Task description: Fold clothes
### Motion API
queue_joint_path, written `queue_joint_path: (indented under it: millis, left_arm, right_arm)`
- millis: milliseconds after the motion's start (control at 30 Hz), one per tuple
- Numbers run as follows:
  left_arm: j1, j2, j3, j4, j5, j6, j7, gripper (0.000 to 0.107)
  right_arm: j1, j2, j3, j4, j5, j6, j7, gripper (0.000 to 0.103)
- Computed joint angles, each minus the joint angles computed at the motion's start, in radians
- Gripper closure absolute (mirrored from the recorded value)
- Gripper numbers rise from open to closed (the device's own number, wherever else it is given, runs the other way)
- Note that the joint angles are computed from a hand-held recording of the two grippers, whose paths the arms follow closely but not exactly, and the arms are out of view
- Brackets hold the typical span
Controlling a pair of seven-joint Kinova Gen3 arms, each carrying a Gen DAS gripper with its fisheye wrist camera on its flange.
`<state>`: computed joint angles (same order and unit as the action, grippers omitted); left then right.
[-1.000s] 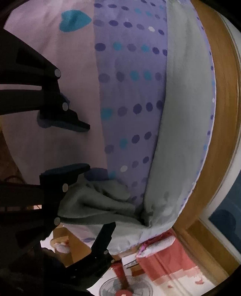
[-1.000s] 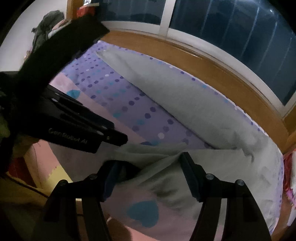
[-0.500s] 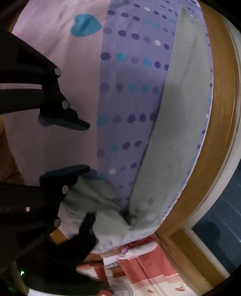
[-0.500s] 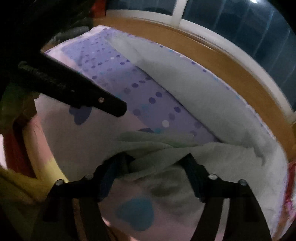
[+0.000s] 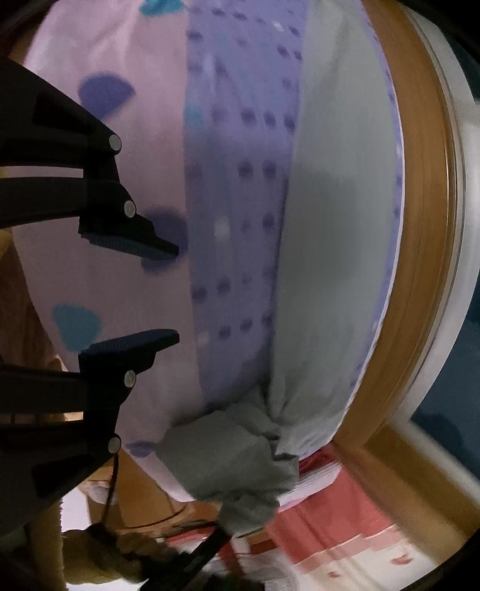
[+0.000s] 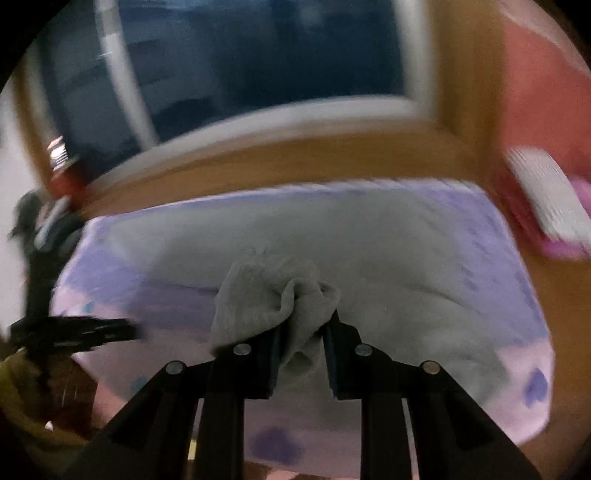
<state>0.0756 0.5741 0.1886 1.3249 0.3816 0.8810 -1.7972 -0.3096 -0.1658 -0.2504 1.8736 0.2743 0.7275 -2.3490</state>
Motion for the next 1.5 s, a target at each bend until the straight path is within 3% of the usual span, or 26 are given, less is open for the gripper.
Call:
queue_joint_path:
  millis: [133, 267, 433, 500, 533, 567, 700, 800, 867, 933, 1000, 1133, 1233, 1333, 1433, 1500]
  left_arm:
    - [0.059, 0.056, 0.025, -0.078, -0.021, 0.021, -0.020, 0.069]
    - [0.080, 0.105, 0.064, -0.136, 0.012, 0.019, -0.064, 0.069]
    - [0.094, 0.150, 0.078, -0.200, 0.058, 0.022, -0.064, 0.069]
    - [0.086, 0.141, 0.080, -0.187, 0.076, 0.011, -0.060, 0.069]
    - [0.079, 0.130, 0.079, -0.168, 0.087, 0.000, -0.057, 0.069]
    - [0.069, 0.117, 0.077, -0.145, 0.098, -0.012, -0.050, 0.069]
    - [0.039, 0.078, 0.064, -0.060, 0.124, -0.057, -0.026, 0.068]
    - [0.016, 0.046, 0.055, 0.008, 0.131, -0.091, -0.016, 0.068]
    - [-0.002, 0.030, 0.056, 0.042, 0.141, -0.105, -0.012, 0.068]
    - [-0.018, 0.016, 0.061, 0.070, 0.151, -0.119, -0.021, 0.068]
    - [-0.032, 0.007, 0.068, 0.088, 0.160, -0.126, -0.038, 0.068]
    - [-0.041, 0.021, 0.075, 0.063, 0.165, -0.095, -0.066, 0.068]
    - [-0.015, 0.049, 0.077, 0.005, 0.151, -0.062, -0.072, 0.068]
    - [0.014, 0.080, 0.089, -0.060, 0.135, -0.022, -0.096, 0.068]
    - [0.063, 0.116, 0.082, -0.133, 0.102, 0.021, -0.098, 0.068]
    - [0.086, 0.135, 0.077, -0.166, 0.084, 0.038, -0.100, 0.068]
  right_arm:
    - [0.064, 0.059, 0.042, 0.061, 0.006, 0.036, -0.060, 0.082]
    - [0.059, 0.013, 0.145, 0.115, -0.086, 0.005, -0.028, 0.082]
    - [-0.052, -0.024, 0.124, 0.064, 0.054, 0.067, -0.023, 0.079]
    - [-0.145, -0.022, 0.142, 0.057, 0.085, 0.038, -0.012, 0.060]
    - [-0.191, -0.018, 0.148, 0.055, 0.109, 0.021, -0.015, 0.041]
    - [-0.221, 0.001, 0.137, 0.060, 0.150, -0.009, -0.031, 0.032]
    - [-0.256, 0.150, 0.037, 0.007, 0.312, -0.023, -0.041, 0.032]
    - [-0.363, 0.289, 0.105, -0.051, 0.386, 0.008, -0.038, 0.034]
    - [-0.438, 0.358, 0.197, -0.087, 0.370, 0.021, -0.002, 0.074]
    - [-0.483, 0.362, 0.290, -0.084, 0.320, -0.015, 0.022, 0.082]
    - [-0.496, 0.301, 0.369, -0.043, 0.252, -0.096, 0.004, 0.084]
    - [-0.354, 0.164, 0.362, 0.052, 0.107, -0.258, 0.016, 0.085]
    - [-0.215, 0.078, 0.325, 0.137, -0.015, -0.380, 0.031, 0.094]
    - [-0.076, 0.051, 0.281, 0.209, -0.039, -0.487, -0.005, 0.094]
    - [0.052, 0.070, 0.186, 0.221, 0.000, -0.466, -0.056, 0.094]
    - [0.070, 0.105, 0.153, 0.194, -0.029, -0.412, -0.009, 0.094]
